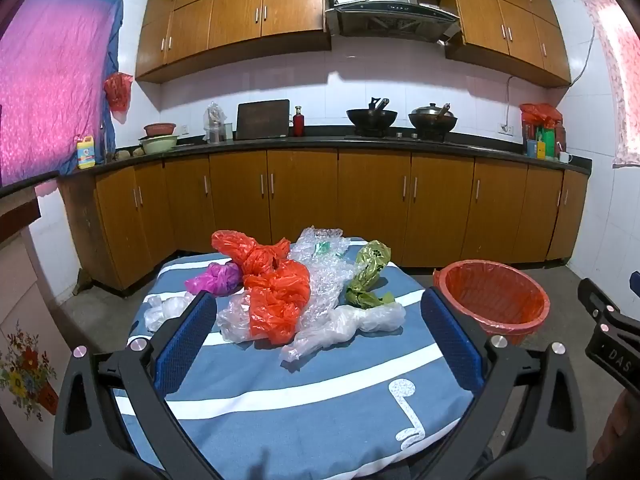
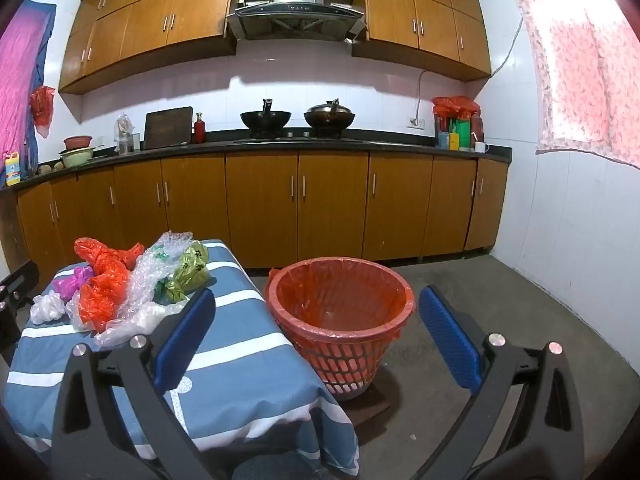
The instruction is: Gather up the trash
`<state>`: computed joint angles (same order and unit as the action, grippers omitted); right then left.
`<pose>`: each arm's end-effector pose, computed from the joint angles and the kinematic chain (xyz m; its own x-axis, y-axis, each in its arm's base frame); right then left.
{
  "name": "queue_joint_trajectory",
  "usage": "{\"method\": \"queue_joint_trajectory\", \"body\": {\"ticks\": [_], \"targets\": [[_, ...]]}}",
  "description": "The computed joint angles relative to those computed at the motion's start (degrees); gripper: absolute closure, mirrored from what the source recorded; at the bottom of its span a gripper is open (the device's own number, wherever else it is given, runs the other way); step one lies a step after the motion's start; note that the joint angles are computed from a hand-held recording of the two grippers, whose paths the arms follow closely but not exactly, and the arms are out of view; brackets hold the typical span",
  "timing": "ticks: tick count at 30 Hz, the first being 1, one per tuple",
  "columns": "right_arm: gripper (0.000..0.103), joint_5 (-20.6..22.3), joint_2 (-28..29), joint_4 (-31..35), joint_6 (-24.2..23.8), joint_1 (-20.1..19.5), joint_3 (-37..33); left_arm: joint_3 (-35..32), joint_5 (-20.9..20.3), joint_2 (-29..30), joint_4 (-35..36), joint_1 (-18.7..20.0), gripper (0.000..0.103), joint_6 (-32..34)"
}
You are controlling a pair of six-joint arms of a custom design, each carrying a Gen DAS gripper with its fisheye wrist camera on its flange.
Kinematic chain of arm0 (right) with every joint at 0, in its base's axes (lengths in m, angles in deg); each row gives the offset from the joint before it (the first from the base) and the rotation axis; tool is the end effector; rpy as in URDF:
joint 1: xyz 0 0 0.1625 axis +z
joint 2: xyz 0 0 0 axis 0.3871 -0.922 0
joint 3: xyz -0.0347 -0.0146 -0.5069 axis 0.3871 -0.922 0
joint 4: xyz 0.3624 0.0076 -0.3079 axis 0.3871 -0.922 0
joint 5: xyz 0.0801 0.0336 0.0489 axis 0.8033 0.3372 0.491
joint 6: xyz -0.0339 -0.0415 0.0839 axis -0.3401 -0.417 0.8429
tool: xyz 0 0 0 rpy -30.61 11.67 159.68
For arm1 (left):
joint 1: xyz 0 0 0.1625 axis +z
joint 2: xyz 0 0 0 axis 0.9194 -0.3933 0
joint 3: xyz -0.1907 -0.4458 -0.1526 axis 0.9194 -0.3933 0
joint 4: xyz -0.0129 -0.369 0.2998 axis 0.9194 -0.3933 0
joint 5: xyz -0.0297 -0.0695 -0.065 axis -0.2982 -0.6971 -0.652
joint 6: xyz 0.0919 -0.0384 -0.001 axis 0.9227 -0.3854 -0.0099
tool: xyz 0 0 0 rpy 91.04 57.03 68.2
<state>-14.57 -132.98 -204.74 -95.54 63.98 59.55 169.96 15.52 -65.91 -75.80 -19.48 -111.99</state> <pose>0.0951 -0.6795 0.1816 -0.6667 -0.2380 0.7063 -0.7435 0.2778 -0.6082 -0.2402 -0.5998 0.0521 -0.6073 -0.4731 -0.6382 0.5731 0.2954 -0.7644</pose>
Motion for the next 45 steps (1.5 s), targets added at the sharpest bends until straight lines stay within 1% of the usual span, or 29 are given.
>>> {"method": "queue_joint_trajectory", "body": {"ticks": [20,32,34,45], "targets": [[0.004,0.25,-0.25,-0.28,0.00,-0.06,0.41,0.30,0.39,0.00,-1.14,0.01,0.002,0.78],[0.004,0.10,-0.33,0.48,0.19,-0.18,-0.07,0.05,0.27,-0.04,-0.07,0.09,0.002,-0.02],[0.004,0.09,-0.36,0.53,0.24,-0.19,-0.05,0.23,0.33,0.03,-0.95,0.00,0.002,0.67],[0.004,0.22,-0.42,0.58,0.30,-0.28,-0.05,0.25,0.29,0.00,-0.82,-0.02,0.002,0.51]]}}
